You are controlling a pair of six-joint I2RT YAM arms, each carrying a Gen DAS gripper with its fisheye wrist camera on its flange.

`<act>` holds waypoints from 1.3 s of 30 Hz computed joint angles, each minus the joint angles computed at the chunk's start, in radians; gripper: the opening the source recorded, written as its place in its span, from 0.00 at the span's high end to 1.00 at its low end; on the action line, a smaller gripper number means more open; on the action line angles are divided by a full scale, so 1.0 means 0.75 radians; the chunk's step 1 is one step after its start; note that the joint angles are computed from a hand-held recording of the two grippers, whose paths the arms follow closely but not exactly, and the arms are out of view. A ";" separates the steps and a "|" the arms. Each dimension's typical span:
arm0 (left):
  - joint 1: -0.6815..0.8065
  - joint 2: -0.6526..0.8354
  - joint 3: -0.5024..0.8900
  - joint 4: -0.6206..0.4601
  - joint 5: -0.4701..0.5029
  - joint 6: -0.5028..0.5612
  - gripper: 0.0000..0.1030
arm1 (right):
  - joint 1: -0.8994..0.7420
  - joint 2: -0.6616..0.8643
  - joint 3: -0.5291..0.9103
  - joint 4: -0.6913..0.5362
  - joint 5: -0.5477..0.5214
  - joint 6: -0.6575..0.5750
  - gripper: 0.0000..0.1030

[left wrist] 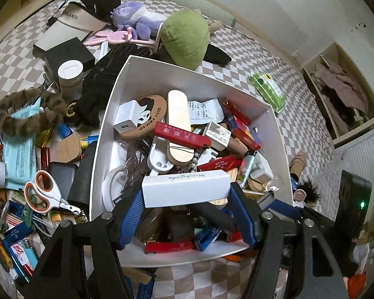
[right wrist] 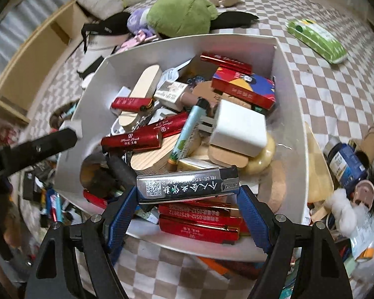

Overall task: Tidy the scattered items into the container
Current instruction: 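Lower both items into the white box and open both tools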

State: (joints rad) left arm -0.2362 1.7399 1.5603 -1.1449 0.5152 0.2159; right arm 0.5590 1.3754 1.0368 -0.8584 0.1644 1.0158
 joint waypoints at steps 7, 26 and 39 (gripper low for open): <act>-0.006 0.031 0.019 0.012 0.009 -0.036 0.35 | 0.025 0.044 0.044 -0.101 0.012 0.009 0.21; -0.164 0.035 -0.028 0.066 -0.048 -0.101 0.35 | 0.048 -0.293 -0.059 -0.198 0.102 0.055 0.05; -0.294 0.010 -0.065 0.103 -0.094 -0.157 0.35 | 0.038 -0.381 -0.101 -0.251 0.109 0.048 0.05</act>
